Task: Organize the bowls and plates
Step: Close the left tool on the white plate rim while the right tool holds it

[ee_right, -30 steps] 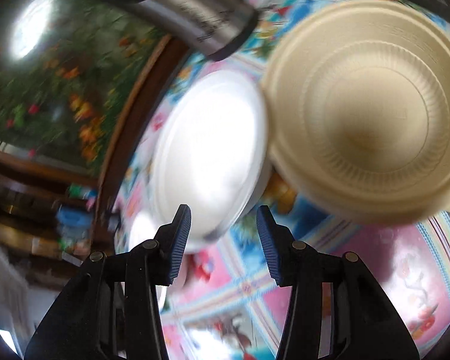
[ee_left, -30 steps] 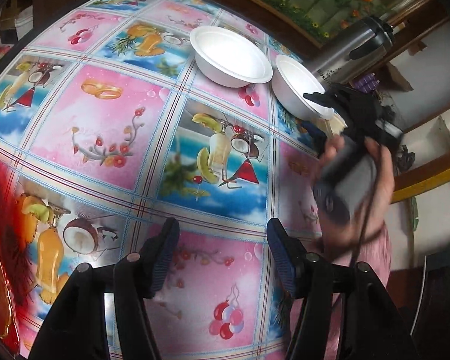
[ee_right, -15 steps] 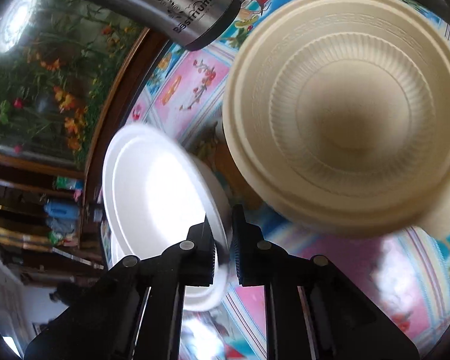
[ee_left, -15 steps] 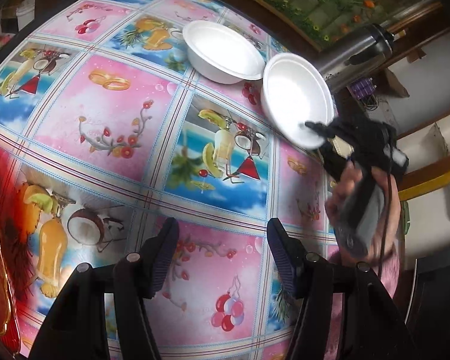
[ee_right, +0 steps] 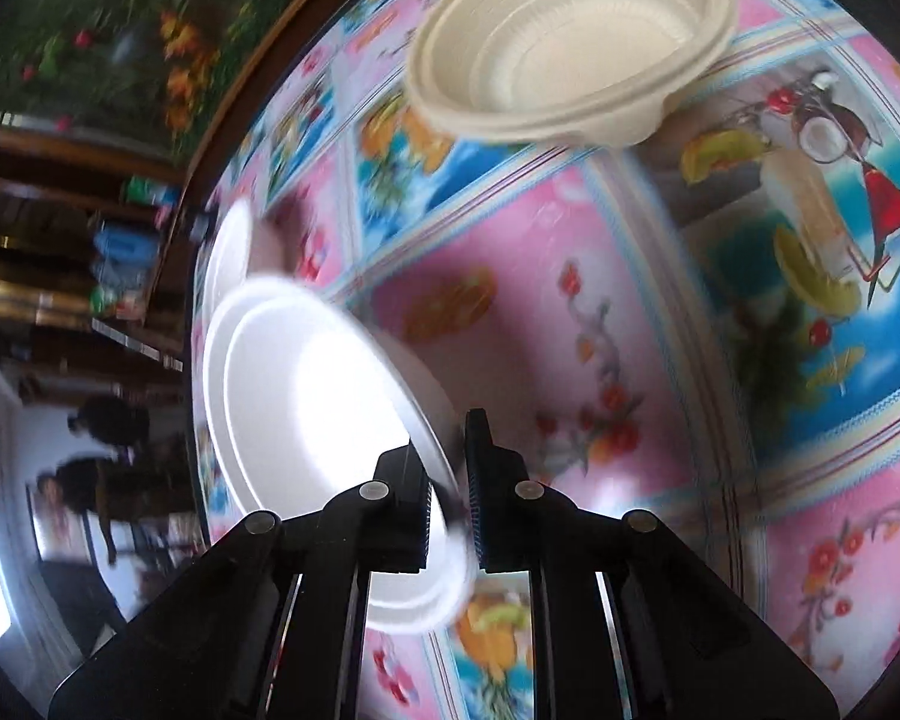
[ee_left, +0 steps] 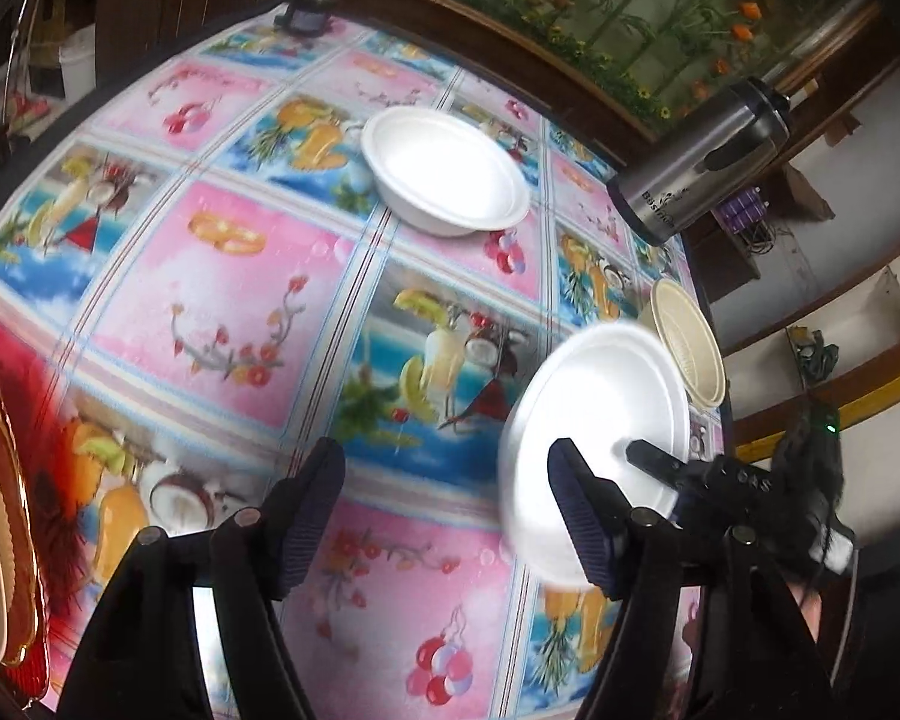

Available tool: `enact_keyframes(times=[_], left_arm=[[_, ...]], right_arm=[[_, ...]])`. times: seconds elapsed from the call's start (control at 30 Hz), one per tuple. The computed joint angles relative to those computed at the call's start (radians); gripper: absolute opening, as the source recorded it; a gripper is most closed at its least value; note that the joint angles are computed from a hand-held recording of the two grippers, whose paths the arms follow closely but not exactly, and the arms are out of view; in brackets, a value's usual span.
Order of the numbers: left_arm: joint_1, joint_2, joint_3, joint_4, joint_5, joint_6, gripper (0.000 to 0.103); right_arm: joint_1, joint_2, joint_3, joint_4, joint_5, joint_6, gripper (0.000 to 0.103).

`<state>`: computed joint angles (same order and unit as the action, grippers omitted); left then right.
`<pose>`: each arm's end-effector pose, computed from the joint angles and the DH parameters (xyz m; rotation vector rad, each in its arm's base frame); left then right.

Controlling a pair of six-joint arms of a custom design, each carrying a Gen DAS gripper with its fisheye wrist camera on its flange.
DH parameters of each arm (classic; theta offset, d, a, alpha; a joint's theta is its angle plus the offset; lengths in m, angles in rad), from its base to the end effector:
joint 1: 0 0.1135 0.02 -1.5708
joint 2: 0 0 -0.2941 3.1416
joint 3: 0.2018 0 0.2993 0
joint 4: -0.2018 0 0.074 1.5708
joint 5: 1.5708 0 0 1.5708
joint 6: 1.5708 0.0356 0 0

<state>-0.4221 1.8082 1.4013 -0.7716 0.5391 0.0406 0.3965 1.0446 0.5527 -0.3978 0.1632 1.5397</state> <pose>0.3776 -0.1896 0.2418 0.7745 2.6318 -0.8463 0.2124 0.0826 0.1974 1.4446 2.1089 0.6274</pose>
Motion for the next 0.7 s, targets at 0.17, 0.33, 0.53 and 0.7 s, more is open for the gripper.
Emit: enact_keyframes(times=[0.17, 0.33, 0.53, 0.7], left_arm=[[-0.03, 0.018, 0.001, 0.051, -0.005, -0.027, 0.071], [-0.042, 0.058, 0.015, 0.054, 0.015, -0.083, 0.071], [-0.082, 0.058, 0.005, 0.062, 0.019, -0.117, 0.071], [-0.117, 0.036, -0.021, 0.09, -0.023, -0.138, 0.069]], right_arm=[[0.05, -0.086, -0.073, 0.123, 0.131, -0.042, 0.042], [0.034, -0.165, -0.201, 0.263, 0.14, -0.07, 0.045], [0.047, -0.164, -0.165, 0.19, 0.145, -0.109, 0.045], [0.064, -0.166, -0.157, 0.152, 0.136, -0.111, 0.045]])
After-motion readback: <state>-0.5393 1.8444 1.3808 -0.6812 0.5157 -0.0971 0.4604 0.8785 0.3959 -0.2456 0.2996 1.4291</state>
